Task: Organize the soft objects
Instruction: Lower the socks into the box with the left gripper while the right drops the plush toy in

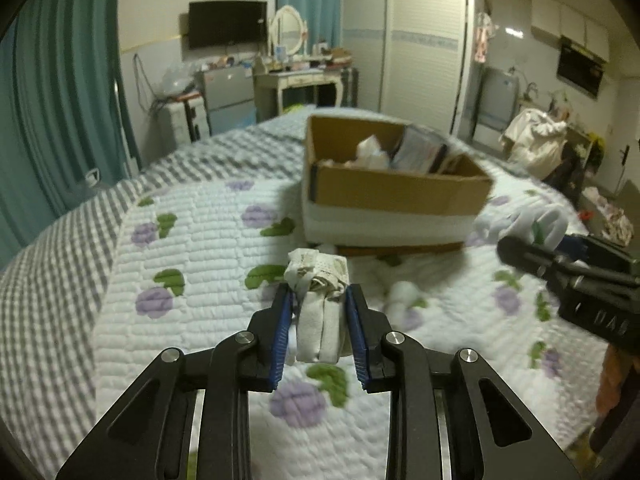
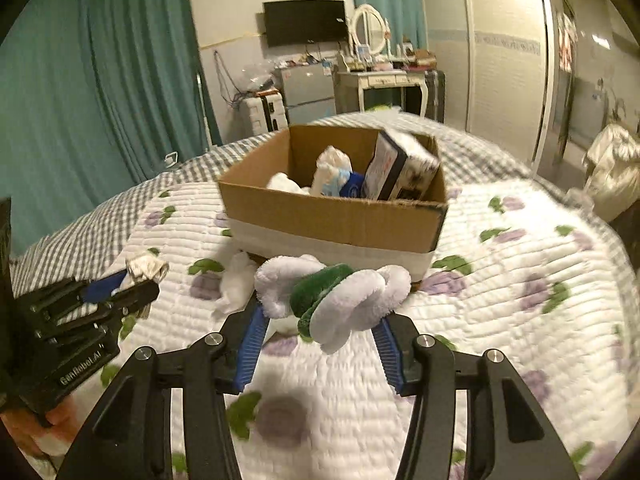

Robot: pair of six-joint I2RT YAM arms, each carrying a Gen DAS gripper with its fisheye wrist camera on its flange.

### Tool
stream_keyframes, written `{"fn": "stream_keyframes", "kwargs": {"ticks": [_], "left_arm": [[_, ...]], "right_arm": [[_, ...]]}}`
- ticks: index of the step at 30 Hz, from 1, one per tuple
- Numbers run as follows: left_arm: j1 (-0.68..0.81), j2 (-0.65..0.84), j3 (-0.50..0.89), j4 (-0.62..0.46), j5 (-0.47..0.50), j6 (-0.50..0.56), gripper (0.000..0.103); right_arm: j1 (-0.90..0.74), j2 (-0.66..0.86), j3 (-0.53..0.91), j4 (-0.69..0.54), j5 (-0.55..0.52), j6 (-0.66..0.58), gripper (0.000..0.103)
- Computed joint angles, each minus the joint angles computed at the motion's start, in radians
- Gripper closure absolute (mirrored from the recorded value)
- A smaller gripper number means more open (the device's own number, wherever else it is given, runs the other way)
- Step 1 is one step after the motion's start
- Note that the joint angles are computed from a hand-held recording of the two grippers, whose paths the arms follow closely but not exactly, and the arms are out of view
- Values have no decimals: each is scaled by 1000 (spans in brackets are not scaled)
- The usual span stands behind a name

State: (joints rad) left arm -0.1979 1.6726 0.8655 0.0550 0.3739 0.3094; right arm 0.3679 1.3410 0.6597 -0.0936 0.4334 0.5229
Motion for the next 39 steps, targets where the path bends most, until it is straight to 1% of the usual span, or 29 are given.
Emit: {"fn": "stream_keyframes", "kwargs": {"ticks": [4,8,11,13,15,19,23,28,31,33,36,39], "left_arm": [[-13,-159,-67,-50,25,-13,77],[-37,-294,-96,-107,25,-29,77],[-51,-352,-85,-152,33,-44,77],[-67,-376,-65,-168,20,-56,77],[-81,-380,-39,-168,7,-64,77],[-101,-333,37,-150,-1,-81,77],[-121,-227,139,-119,-31,-94,77],[-152,-68,286,-88,-84,-103,77],[-173,28,373,-75,-119,-107,77],[-195,87,416,-56,-165,-100,77],[-209,187,501,-55,-180,-101,77],[-223,278,583,-59,-202,-102,77]], "right_arm": [[148,-163,-19,-175,129,29,53],[236,-290,-1,-330,197,61,53],[259,-352,32,-399,212,52,53],[250,-385,66,-434,219,21,53],[219,-413,105,-456,201,-24,53],[110,-402,189,-441,134,-151,53],[-2,-350,271,-371,59,-272,53],[-128,-219,383,-277,-44,-377,53],[-186,-114,453,-225,-91,-422,53],[-212,-48,496,-199,-113,-440,53],[-259,61,562,-136,-154,-483,53],[-315,150,601,-73,-216,-471,53]]}}
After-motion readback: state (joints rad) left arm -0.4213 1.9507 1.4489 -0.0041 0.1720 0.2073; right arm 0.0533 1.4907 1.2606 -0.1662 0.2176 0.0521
